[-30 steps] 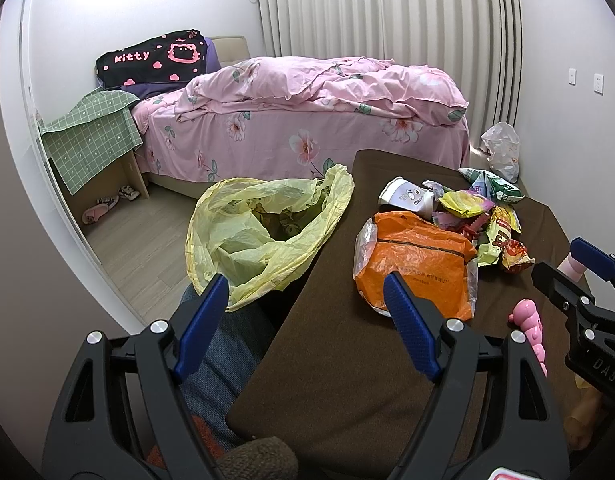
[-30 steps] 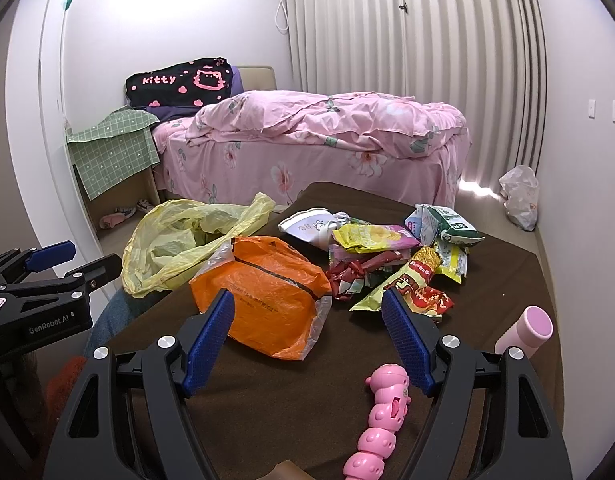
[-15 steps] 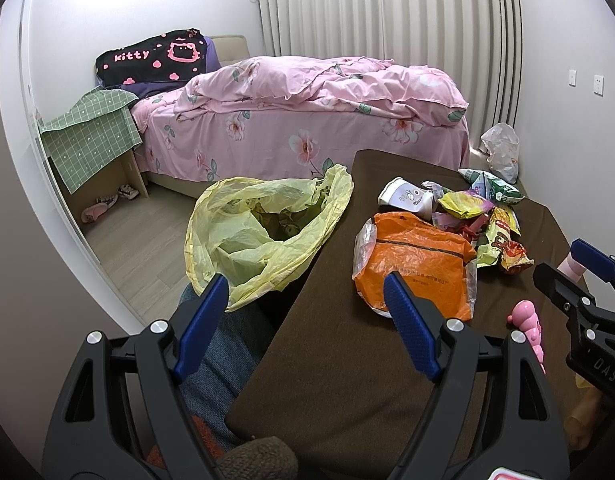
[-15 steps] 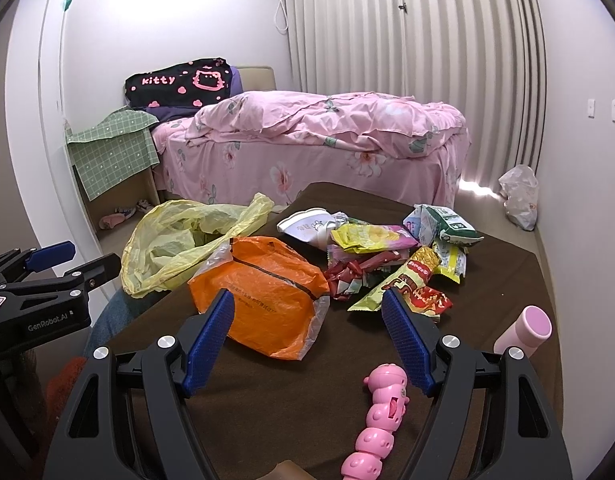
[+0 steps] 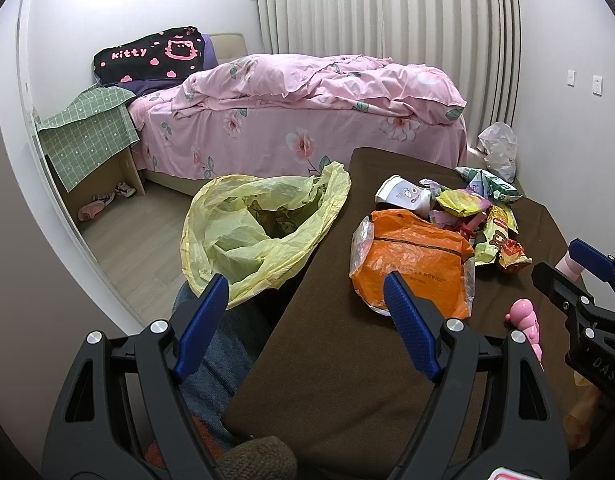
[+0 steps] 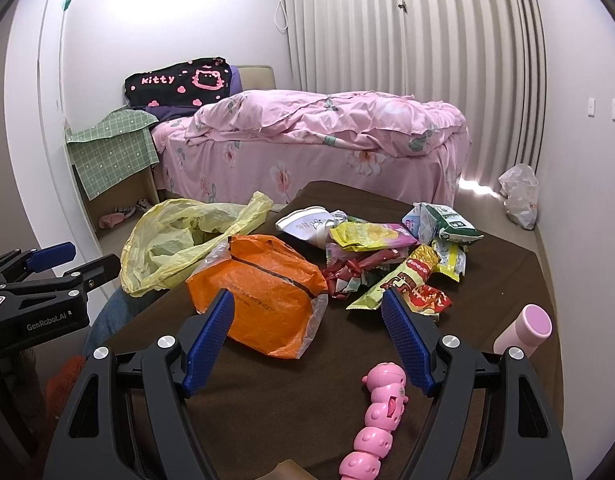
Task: Collect trash
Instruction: 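Grasp the orange plastic bag with the left gripper and lift it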
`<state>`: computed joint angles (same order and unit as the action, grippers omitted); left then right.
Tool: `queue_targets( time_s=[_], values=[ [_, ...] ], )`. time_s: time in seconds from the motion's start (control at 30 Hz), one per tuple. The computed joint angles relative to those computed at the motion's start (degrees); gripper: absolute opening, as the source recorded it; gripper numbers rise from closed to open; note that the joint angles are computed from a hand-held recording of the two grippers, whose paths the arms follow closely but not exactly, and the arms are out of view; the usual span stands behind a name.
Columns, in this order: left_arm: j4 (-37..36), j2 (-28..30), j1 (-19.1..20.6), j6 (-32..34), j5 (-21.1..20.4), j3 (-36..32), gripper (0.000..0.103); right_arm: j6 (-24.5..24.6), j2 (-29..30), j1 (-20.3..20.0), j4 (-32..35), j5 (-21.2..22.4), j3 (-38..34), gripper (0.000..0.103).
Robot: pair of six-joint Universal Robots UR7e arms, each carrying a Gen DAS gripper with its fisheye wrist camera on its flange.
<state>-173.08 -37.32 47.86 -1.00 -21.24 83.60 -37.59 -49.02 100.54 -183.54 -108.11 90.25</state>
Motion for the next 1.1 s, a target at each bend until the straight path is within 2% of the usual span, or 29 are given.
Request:
queue_targets(
  time_s=[0.17,0.23,0.33,0.4,0.47,0.6,0.67,0.73,0.83,0.87,0.93,1.03,1.1],
  values=[
    [-0.9,0.6,1.5,4.2,-6.3,-1.8,0.076,-0.3,-0.2,-0.9,-0.7,-1.3,-0.2,0.072],
    [-0.2,0.5,2.8,6.1,-11.7,-2.7,0.076,0.9,-0.5,-1.7,-0.4,-1.9,-0.4,0.072],
    [5.2,1.4,5.4,9.0,-20.3,-6.5,0.079,1.4,-0.4,-2.5,-0.1,-3.3,-1.3,0.072],
    [5.7,3.5,6.5,12.8,-22.3,-9.8,0.08,0.9,0.1,-2.9,-0.5,-4.4,-2.0,0.072],
    [6.4,5.2,7.4,13.7,-22.7,-12.6,0.08,0.7,0.7,-3.4,-0.2,-5.3,-2.9,0.072],
    [17.7,7.6,10.2,7.8,-27.3,-20.6,0.08,1.5,2.1,-4.1,1.8,-6.0,-4.5,0.072],
    [21.4,10.2,11.2,7.8,-26.6,-25.5,0.079,1.5,2.9,-4.1,2.0,-6.8,-5.1,0.072],
    [26.0,12.5,12.1,6.5,-26.5,-29.9,0.063,0.7,4.0,-3.9,1.8,-8.0,-5.7,0.072],
    [31.7,13.2,13.5,3.6,-30.3,-32.6,0.05,0.2,5.3,-3.8,2.8,-9.7,-6.8,0.072],
    [31.0,13.2,13.5,4.4,-30.2,-32.0,0.049,0.6,5.7,-3.8,3.9,-10.1,-7.4,0.072],
    [28.0,12.6,13.5,6.7,-30.8,-30.1,0.032,1.4,6.3,-3.8,5.8,-10.8,-8.6,0.072],
    [25.1,10.0,13.8,6.1,-35.3,-26.7,0.025,1.7,7.2,-3.7,7.7,-10.9,-10.1,0.072],
    [22.8,8.3,13.5,7.2,-35.7,-24.5,0.021,1.2,7.5,-3.5,7.9,-10.6,-10.6,0.072]
  ],
)
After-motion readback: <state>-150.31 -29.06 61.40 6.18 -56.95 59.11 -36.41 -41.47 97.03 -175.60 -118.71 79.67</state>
